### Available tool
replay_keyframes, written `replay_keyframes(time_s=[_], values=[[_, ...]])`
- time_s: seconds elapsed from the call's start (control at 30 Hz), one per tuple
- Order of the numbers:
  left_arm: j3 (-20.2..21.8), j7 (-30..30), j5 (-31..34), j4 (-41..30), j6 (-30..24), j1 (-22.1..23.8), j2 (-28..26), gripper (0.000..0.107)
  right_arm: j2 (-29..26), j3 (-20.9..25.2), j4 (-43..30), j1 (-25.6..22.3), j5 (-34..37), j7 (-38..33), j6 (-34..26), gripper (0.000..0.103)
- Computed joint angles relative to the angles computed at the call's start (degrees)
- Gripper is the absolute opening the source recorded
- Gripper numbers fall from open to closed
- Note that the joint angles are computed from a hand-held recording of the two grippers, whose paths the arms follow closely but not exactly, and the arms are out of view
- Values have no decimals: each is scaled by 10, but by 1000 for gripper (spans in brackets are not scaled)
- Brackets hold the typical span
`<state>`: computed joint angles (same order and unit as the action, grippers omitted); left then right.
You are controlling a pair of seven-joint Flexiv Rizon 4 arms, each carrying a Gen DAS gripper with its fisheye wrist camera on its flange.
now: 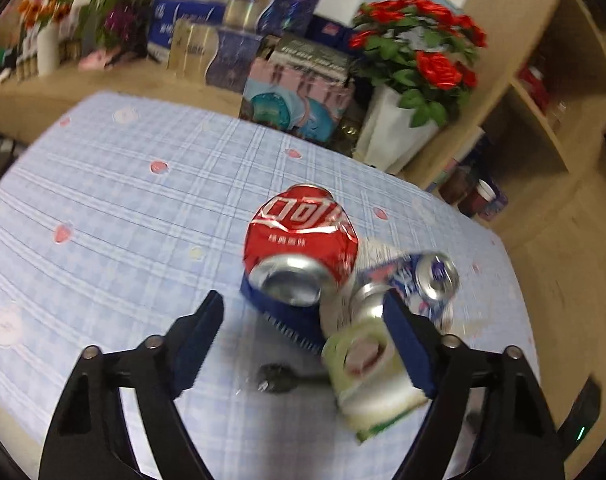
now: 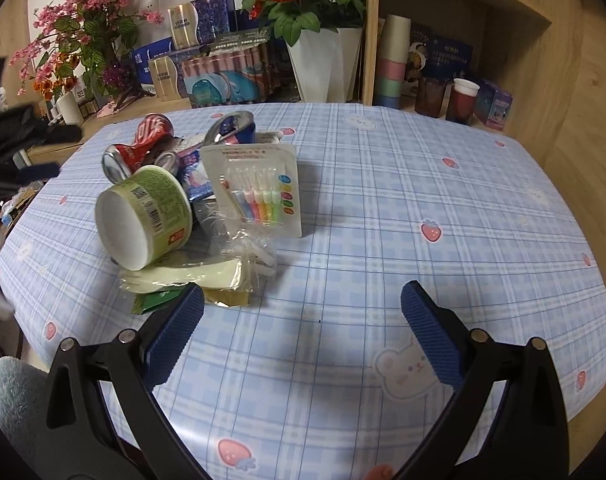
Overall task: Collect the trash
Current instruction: 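Reach the left tool to the crushed red can and grasp it, then grasp the clear candle package with the right tool while the left tool lifts the red can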
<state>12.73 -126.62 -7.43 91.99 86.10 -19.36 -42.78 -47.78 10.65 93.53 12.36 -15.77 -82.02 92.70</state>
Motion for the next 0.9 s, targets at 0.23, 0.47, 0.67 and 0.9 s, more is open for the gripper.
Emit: replay_keyframes(time_s=[0.23,0.47,0.67,0.9], values=[[-34,-46,-52,-76,-69,42,-48,61,-24,10,-30,-12,4,-1,-21,97],[-56,-102,-56,-106,-100,69,-75,61,-36,16,-44,-18,11,-10,-34,97],[-85,-91,-58,-86,-63,88,-77,49,-39,21,-46,-22,17,-19,-39,97],[-104,-49,-69,-18,26,99,-48,31,-43,35,-53,-30,15,-36,-22,97]])
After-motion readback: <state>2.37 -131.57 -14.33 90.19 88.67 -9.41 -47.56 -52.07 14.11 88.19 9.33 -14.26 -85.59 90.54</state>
